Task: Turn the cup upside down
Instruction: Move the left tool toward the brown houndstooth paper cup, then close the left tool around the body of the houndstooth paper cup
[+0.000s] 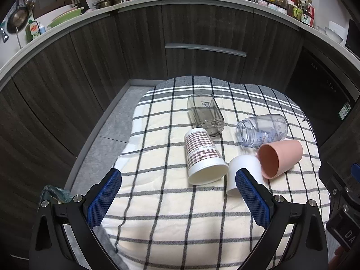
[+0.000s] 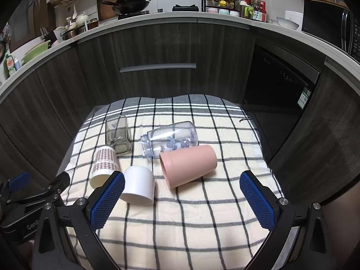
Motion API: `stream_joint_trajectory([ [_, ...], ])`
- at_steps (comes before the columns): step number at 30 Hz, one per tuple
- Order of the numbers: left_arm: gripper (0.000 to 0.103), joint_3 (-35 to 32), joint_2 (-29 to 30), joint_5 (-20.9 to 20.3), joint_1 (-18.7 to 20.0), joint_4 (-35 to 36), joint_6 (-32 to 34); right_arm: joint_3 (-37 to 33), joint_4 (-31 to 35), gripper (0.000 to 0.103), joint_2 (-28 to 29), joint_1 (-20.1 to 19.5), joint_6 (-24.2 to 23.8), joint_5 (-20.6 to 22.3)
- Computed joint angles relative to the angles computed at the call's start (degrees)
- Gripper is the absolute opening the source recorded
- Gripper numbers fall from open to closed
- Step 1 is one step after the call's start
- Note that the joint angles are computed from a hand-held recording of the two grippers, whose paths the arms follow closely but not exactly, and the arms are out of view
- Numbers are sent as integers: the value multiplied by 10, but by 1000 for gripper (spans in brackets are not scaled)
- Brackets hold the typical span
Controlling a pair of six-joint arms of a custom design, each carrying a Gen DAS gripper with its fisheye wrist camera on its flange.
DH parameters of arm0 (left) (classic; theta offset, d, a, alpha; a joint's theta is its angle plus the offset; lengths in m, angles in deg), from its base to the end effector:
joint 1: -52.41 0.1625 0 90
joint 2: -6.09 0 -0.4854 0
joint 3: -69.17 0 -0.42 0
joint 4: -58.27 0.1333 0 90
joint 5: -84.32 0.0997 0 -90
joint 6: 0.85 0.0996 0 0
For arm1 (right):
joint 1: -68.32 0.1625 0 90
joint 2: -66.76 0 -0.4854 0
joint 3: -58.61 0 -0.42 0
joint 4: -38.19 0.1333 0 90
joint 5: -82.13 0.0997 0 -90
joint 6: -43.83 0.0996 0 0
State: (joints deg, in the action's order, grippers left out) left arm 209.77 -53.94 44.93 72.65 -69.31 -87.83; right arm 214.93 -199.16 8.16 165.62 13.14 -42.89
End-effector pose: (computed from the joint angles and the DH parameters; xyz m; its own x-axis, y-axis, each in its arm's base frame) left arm -0.2473 -0.3153 0.0545 -0.6709 -0.2117 -0.7107 0.3107 0.7900 -0.5286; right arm 0.1166 -0.3109 0.1837 -0.7043 -0.0445 0.7085 -0.5137 0.7207 -0.4655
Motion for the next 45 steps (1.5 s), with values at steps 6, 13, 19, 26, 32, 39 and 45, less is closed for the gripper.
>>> stream_joint_trajectory([
  [6, 103, -17, 27, 10, 36, -29, 21, -20, -8, 102, 9, -16, -21, 9],
  [13, 103, -29, 57, 17, 81, -70, 46, -45, -16, 102, 29, -32, -41, 17],
  [19, 103, -40, 80, 15, 121, -116, 78, -60, -16, 102, 47, -46, -47, 26],
  [26, 100, -61, 107, 12, 159, -161, 121, -70, -11, 102, 62, -61, -46, 33],
  [32, 90, -76, 123, -2, 187, -188, 151, -74, -7, 102, 67, -77, -38, 40],
  [39, 77, -81, 139, -27, 206, -225, 184, -78, -3, 102, 70, -90, -33, 41],
  [45, 61, -79, 147, -22, 202, -232, 191, -80, 2, 102, 74, -99, -30, 39],
])
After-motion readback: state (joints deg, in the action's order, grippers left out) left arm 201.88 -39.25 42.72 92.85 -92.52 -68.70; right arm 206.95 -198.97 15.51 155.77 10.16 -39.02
